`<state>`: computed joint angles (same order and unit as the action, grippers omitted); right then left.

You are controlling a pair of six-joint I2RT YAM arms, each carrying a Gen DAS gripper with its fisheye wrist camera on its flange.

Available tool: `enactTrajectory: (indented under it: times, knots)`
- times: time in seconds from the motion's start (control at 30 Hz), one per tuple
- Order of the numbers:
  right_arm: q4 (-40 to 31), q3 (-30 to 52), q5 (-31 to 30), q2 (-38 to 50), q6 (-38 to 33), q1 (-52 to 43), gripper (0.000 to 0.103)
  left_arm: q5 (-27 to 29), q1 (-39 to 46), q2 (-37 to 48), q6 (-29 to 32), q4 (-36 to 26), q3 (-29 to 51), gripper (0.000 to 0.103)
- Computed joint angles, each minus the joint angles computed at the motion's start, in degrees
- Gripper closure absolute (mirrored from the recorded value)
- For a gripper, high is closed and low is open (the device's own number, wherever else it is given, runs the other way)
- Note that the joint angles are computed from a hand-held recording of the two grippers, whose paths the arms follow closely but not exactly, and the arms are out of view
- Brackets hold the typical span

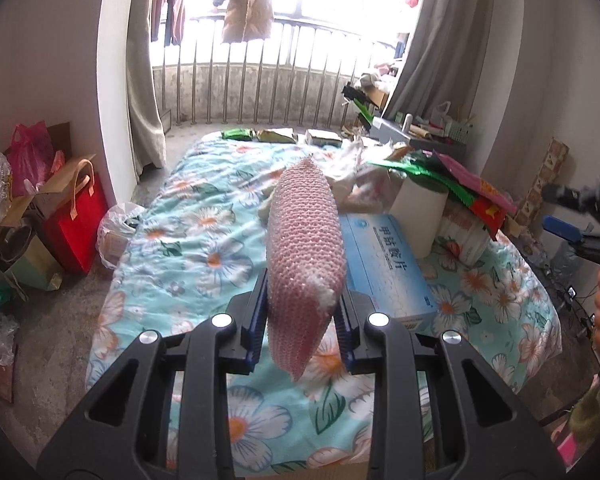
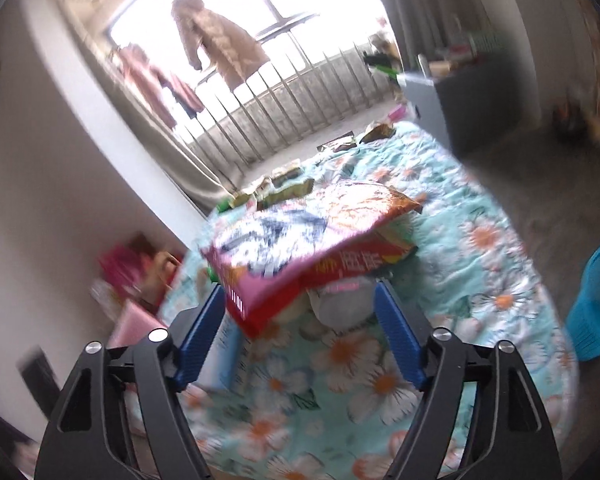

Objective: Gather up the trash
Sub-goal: 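Grasp the blue medicine box with the right tool while the left tool holds the pink pad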

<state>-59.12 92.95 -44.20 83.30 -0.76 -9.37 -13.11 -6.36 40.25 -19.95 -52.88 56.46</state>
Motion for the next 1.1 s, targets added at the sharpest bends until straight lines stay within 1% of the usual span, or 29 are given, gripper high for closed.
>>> enactTrajectory:
  times: [0.03,0.07,0.13,0.2,0.27,0.37,0.47,0.57,0.6,0.63,0.67,0.73,0.77,0.8,0.9,1.0,1.07,1.1]
  knots:
    - [-1.1,2.3,-1.6,2.5,1.6,-0.7,0.034,-0.2,0.1,-0.2,0.3,0.4,0.0,0.076]
    - [-1.7,3.7,-2.4,3.8,3.0,-1.0,0.039,-0.4,0.0,-0.3,0.3,0.5,-0.1,0.076]
    - [-1.4,4.3,-4.0,3.9,4.4,-1.2,0.04,-0.6,0.0,-0.4,0.2,0.5,0.0,0.076]
    - [-0.8,2.6,-5.4,1.3,3.3,-0.3,0.04,-0.7,0.3,-0.6,0.0,0.6,0.0,0.076]
    - [-2.2,0.5,-6.2,-1.0,0.8,1.3,0.04,-0.3,1.1,-0.9,0.2,0.7,-0.5,0.076]
    - [-3.4,-5.0,-5.3,-4.4,-1.5,4.4,0.04,-0.3,2.1,-1.0,0.7,0.5,-0.9,0.076]
    - [-3.5,-11.1,-2.3,-6.6,-1.5,9.7,0.04,0.4,4.0,-1.2,1.7,0.1,-1.1,0.076]
    - [-1.7,-14.1,1.0,-7.0,1.8,15.3,0.04,1.9,7.0,-1.5,3.1,-0.1,-1.1,0.076]
    - [0.0,-14.7,3.1,-6.8,3.2,18.0,0.038,2.7,8.4,-1.8,3.7,-0.2,-1.3,0.076]
    - [1.8,-14.9,6.5,-6.6,4.8,20.9,0.035,3.3,9.4,-1.9,4.0,-0.2,-1.3,0.076]
    - [3.2,-14.8,9.0,-6.4,5.9,22.9,0.028,3.8,10.3,-2.2,4.2,-0.3,-1.5,0.076]
    - [7.2,-14.8,15.8,-6.0,7.8,28.7,0.022,5.0,12.6,-2.7,5.0,-0.5,-1.6,0.076]
    - [8.1,-14.2,18.2,-5.3,8.1,30.5,0.017,5.9,13.9,-2.9,5.6,-0.5,-1.7,0.076]
    - [9.3,-13.6,20.6,-4.3,8.4,32.7,0.015,6.5,14.9,-3.1,5.9,-0.6,-1.7,0.076]
    - [10.7,-11.1,25.9,0.0,9.6,37.5,0.015,8.0,17.7,-3.5,7.1,-1.1,-1.7,0.076]
    - [10.3,-8.8,30.0,3.2,9.7,39.2,0.015,9.4,20.1,-3.8,8.4,-1.6,-1.3,0.075]
    - [9.7,-8.5,29.8,4.1,10.1,39.3,0.016,9.4,20.4,-3.8,8.9,-1.8,-1.0,0.075]
    - [9.1,-8.3,29.2,4.2,10.4,38.8,0.021,9.3,20.3,-3.8,8.9,-1.9,-0.8,0.075]
